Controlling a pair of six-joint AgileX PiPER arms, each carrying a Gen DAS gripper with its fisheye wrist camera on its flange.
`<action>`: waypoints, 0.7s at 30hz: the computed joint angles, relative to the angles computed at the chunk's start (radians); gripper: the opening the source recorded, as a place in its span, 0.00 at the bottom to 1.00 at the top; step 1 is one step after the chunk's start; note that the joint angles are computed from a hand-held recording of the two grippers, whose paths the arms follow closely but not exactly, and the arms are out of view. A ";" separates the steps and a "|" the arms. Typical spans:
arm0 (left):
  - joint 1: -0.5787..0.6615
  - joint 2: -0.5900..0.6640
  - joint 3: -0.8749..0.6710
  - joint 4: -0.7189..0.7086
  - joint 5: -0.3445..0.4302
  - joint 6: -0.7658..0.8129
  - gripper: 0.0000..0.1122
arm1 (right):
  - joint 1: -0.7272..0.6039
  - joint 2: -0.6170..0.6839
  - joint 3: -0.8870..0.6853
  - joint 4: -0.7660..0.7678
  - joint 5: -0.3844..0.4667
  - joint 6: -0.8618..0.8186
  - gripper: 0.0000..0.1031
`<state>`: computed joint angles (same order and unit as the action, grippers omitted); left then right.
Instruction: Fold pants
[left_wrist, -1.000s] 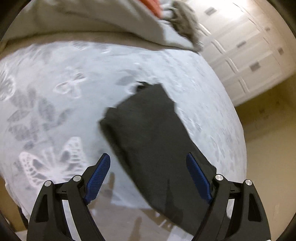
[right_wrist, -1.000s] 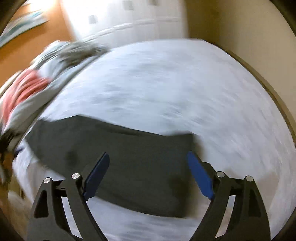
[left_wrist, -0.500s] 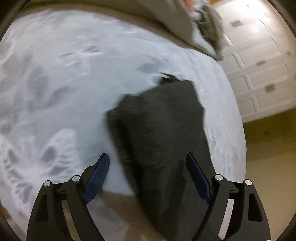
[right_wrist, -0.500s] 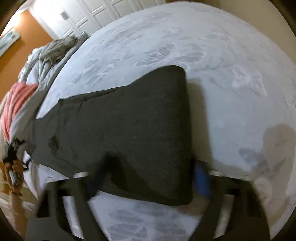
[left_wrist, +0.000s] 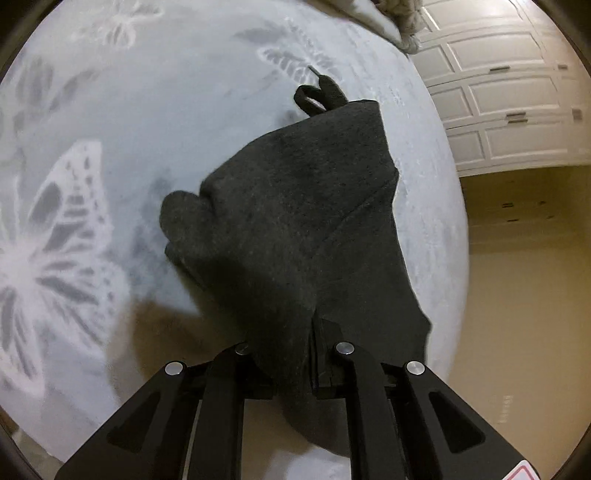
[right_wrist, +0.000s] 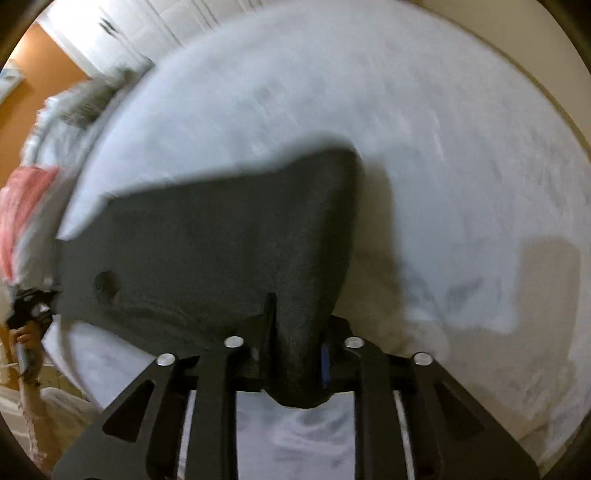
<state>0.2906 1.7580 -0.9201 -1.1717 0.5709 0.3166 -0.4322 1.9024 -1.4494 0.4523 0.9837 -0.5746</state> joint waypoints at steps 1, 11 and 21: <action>-0.018 -0.013 -0.012 0.049 -0.020 -0.044 0.11 | 0.006 -0.026 0.002 -0.017 -0.014 0.022 0.25; -0.115 -0.005 -0.060 0.154 -0.140 -0.252 0.26 | 0.348 -0.221 0.233 0.110 -0.281 -0.141 0.50; -0.086 0.046 -0.117 0.213 -0.099 -0.237 0.20 | 0.605 0.039 0.075 -0.132 -0.443 0.184 0.14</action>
<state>0.2046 1.8039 -1.0366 -0.9584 0.4716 0.0795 0.1728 1.9415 -1.3743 0.3205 0.5407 -0.3906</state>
